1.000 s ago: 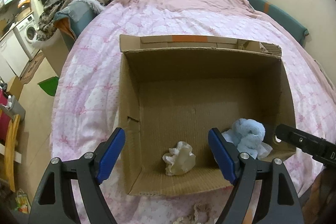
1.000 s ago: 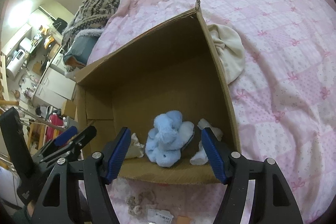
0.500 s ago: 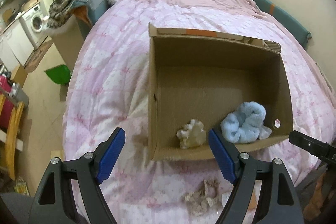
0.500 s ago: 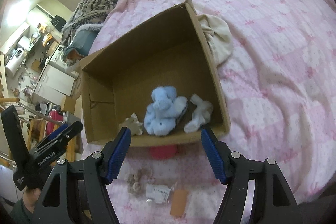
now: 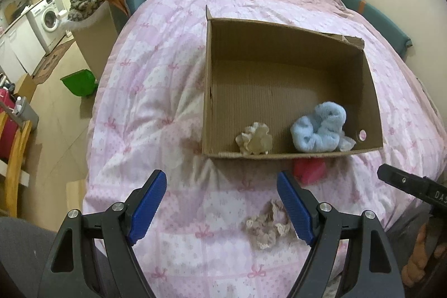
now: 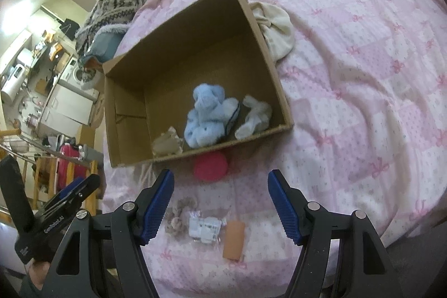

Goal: Organize soft objects
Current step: 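Withdraw both tools from the box back toward the remaining items, then grasp the tan tube-like item with the right tool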

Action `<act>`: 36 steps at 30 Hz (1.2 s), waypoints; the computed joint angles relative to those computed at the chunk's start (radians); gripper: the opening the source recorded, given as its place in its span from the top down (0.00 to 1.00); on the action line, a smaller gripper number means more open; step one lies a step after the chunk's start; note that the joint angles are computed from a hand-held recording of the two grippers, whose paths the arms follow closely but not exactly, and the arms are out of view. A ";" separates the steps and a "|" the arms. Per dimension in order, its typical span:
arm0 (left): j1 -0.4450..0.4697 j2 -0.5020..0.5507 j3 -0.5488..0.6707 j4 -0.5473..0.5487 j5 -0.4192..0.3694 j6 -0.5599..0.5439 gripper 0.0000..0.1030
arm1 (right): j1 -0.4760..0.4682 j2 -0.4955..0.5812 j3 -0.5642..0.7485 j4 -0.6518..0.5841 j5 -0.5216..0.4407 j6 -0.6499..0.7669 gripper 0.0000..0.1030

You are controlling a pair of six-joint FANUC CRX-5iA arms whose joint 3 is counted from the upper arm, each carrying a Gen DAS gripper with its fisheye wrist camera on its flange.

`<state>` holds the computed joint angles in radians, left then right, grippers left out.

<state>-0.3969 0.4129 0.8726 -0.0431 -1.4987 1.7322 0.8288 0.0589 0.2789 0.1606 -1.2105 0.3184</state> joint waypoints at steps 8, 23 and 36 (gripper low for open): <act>0.003 -0.021 -0.053 0.020 -0.011 0.050 0.23 | 0.019 0.046 0.051 -0.015 -0.141 0.043 0.29; -0.006 -0.003 -0.055 0.005 -0.031 0.071 0.23 | -0.029 0.075 0.078 -0.159 -0.155 0.096 0.30; 0.020 0.044 -0.014 0.037 -0.097 0.123 0.23 | -0.047 0.214 0.227 -0.332 -0.327 0.267 0.89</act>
